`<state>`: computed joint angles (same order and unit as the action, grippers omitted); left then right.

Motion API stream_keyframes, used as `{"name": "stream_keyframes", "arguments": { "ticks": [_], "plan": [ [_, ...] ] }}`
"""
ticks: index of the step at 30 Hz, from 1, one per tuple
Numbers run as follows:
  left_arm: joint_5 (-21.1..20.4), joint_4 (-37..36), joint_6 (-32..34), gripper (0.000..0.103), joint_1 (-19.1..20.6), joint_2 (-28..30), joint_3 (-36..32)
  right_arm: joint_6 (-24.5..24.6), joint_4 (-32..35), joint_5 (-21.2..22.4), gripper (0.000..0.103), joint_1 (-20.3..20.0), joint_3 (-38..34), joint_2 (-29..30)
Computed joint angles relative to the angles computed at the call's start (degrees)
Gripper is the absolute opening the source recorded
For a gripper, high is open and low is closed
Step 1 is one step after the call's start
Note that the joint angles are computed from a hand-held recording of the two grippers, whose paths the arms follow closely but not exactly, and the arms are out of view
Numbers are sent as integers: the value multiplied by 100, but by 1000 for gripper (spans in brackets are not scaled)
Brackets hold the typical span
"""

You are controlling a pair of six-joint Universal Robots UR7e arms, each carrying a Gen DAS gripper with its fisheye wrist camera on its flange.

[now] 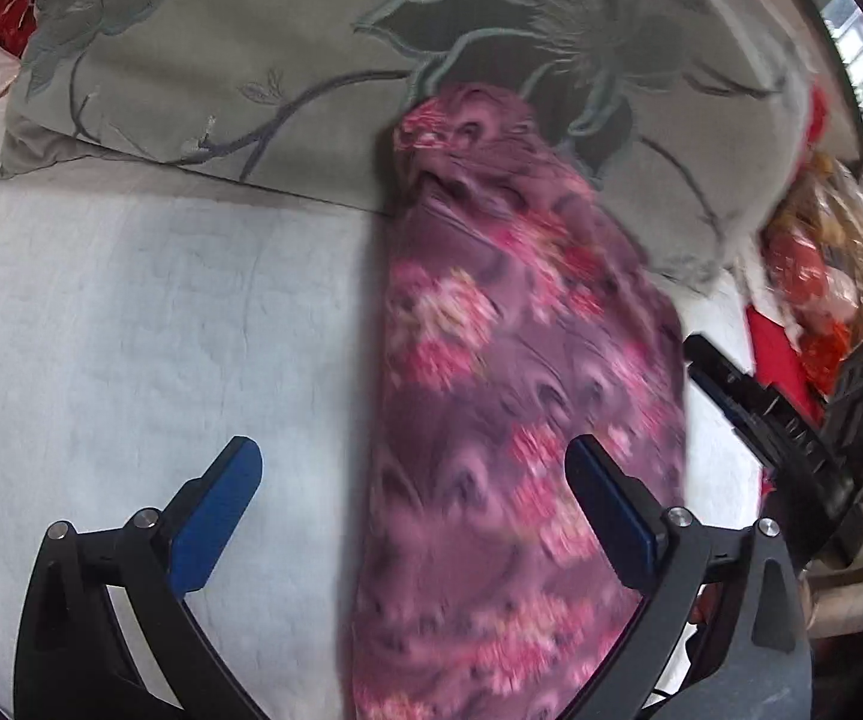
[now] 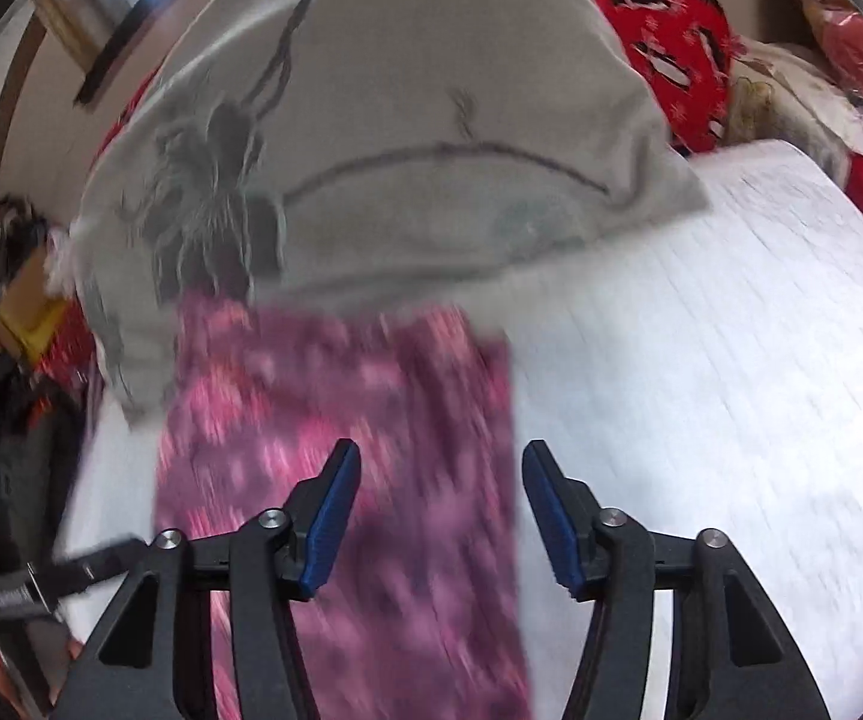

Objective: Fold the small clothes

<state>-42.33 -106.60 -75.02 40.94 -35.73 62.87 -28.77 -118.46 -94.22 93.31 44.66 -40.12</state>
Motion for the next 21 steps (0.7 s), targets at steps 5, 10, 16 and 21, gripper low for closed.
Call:
{"name": "stream_keyframes", "arguments": {
  "ticks": [5,10,16,21],
  "plan": [
    [-313,68,3,102,224,39,-71,124,321,-1080,52,184,-1009,810],
    [-531,-877,224,101,158,-342,593,-10,316,-739,57,92,-684,425],
    [-795,-1734,259,101,107,-435,1064,-17,1582,425,57,-429,-222,-145],
    [-1381,-2395,476,98,177,-267,965,-330,1393,628,58,-450,484,-491]
  ]
}}
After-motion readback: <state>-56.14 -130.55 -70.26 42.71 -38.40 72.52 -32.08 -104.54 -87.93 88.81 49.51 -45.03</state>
